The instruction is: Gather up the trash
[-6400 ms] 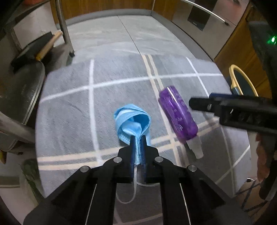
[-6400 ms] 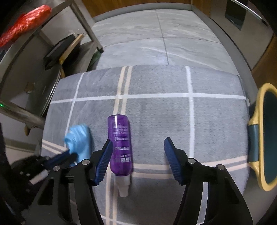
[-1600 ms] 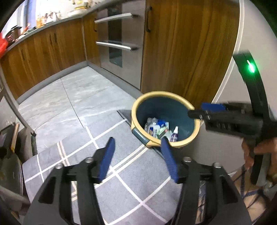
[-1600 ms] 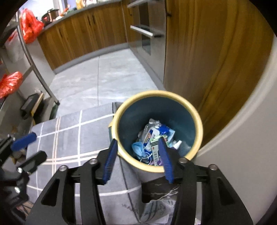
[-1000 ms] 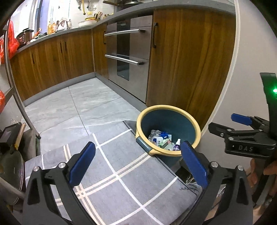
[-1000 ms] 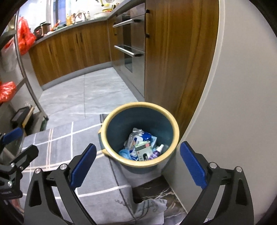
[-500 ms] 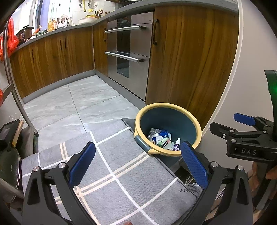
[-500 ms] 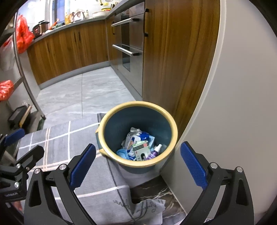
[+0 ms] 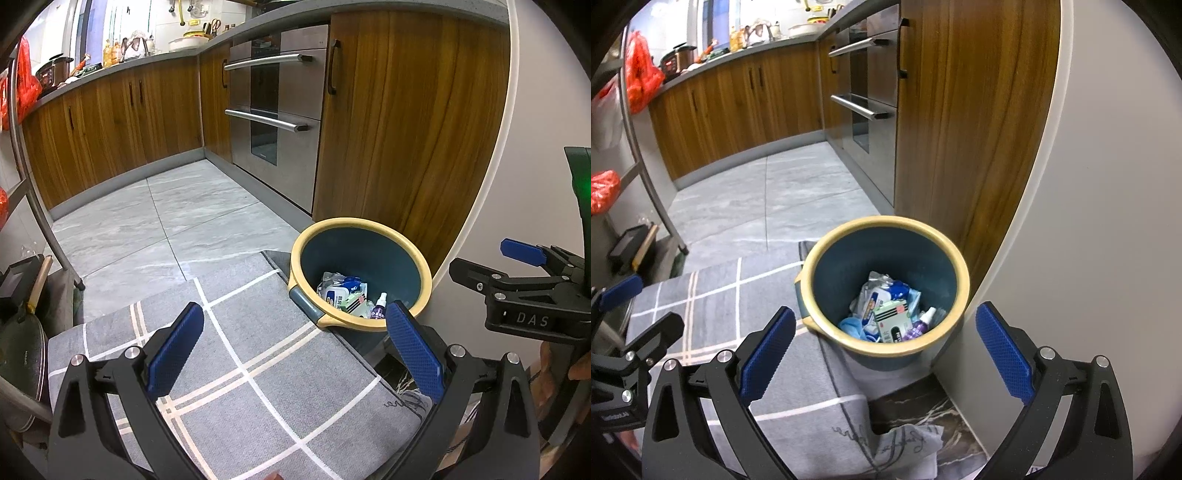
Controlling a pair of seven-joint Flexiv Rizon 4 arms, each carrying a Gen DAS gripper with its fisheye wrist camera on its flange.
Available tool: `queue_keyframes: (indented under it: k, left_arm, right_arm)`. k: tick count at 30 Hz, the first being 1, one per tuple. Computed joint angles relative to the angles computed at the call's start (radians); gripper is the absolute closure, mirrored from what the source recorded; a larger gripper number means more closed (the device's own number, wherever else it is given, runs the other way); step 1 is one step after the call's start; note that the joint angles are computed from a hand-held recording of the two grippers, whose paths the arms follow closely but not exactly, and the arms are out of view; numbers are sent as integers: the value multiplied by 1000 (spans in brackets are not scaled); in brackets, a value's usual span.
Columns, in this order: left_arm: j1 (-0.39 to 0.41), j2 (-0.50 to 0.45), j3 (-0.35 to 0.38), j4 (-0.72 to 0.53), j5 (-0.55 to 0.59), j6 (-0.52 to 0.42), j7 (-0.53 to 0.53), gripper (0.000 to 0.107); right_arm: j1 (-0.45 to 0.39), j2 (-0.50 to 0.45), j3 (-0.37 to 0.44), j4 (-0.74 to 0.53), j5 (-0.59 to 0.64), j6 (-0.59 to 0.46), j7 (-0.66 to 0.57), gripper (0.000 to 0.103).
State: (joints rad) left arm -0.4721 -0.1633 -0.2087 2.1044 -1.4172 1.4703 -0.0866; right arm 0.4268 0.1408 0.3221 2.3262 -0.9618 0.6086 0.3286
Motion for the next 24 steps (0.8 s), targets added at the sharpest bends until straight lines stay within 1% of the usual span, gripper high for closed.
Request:
queue_keyframes:
  k: [9,18,24]
  left_arm:
    - [1,3,3,7,6,7,-7,9]
    - [13,4,-1,12,53,12,-45,9]
    - [24,0,-5,19,110,29,-91,9]
  right_arm:
    - [1,0,1,0,1,-2,-2,6]
    - [2,1,1,1,3,-5,-4,6]
    - [0,1,0,2,2,0,-7,6]
